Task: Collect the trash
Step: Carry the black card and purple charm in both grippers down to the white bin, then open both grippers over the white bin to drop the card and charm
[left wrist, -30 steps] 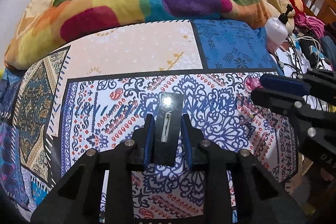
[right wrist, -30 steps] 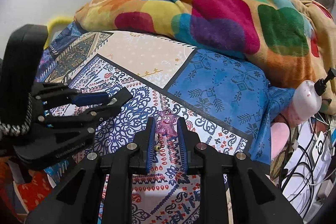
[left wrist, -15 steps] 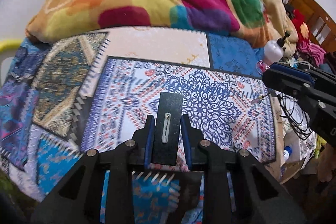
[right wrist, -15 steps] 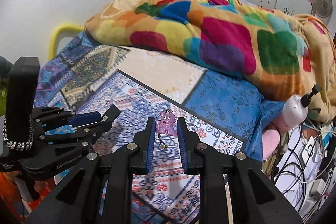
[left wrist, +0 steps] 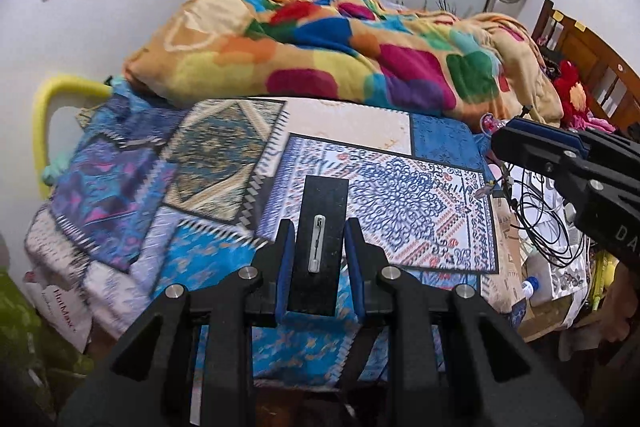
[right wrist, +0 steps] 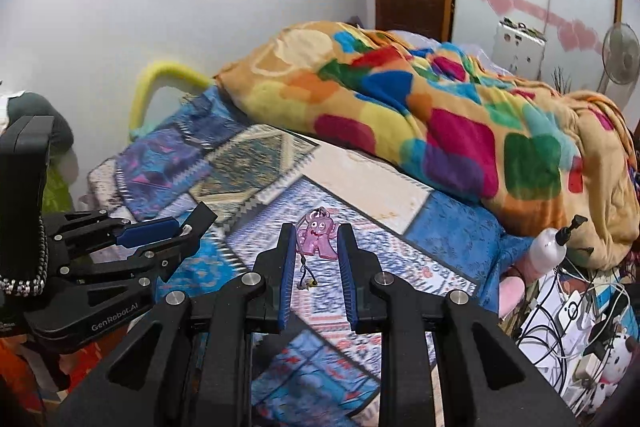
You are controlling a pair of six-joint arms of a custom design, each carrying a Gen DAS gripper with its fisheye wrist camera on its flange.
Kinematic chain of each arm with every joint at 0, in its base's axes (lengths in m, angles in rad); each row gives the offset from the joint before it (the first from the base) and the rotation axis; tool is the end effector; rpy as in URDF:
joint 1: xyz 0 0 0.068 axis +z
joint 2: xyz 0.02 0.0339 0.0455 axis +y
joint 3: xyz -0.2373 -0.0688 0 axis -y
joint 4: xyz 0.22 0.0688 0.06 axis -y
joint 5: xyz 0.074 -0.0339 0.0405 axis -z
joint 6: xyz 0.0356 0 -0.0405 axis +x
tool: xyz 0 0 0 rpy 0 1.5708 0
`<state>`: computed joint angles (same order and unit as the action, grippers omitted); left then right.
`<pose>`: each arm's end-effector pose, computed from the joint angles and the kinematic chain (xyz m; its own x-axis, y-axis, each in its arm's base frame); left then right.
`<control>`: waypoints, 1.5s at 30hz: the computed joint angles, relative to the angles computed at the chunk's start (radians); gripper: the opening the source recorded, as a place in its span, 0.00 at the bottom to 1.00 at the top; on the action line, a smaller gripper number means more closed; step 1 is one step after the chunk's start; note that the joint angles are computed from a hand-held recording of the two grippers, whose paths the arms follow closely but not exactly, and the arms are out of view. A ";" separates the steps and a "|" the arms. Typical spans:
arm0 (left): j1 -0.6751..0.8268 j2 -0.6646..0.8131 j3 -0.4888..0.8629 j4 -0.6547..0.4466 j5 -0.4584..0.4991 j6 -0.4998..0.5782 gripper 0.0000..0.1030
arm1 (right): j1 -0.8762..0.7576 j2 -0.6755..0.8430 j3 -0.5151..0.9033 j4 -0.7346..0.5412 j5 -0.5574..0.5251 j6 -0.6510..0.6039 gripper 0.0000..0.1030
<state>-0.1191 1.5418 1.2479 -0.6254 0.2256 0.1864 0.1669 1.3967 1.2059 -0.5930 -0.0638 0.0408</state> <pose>0.3039 -0.0444 0.2580 -0.7294 0.2692 -0.6288 0.3925 0.9176 -0.0624 0.2795 0.0494 0.2871 -0.7042 -0.0774 -0.7058 -0.1817 0.9806 0.0739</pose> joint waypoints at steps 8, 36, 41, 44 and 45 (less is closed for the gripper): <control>0.207 -0.225 -0.133 -0.082 0.084 0.132 0.24 | 0.252 -0.062 0.018 -0.062 0.136 0.109 0.18; 1.217 0.229 -0.015 -0.227 0.233 0.699 0.24 | 0.843 0.585 0.470 -0.087 0.122 0.313 0.18; 1.214 0.408 0.039 -0.216 0.160 0.651 0.24 | 0.848 0.794 0.660 -0.171 0.041 0.310 0.19; 1.202 0.481 0.067 -0.212 0.130 0.628 0.24 | 0.842 0.915 0.787 -0.232 -0.009 0.322 0.19; 1.196 0.509 0.081 -0.218 0.123 0.618 0.24 | 0.838 0.949 0.824 -0.247 -0.023 0.331 0.19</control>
<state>1.0768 2.0508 1.3291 -0.8436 0.3487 0.8049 1.0051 2.3462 2.0295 -0.8404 -0.0870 0.3714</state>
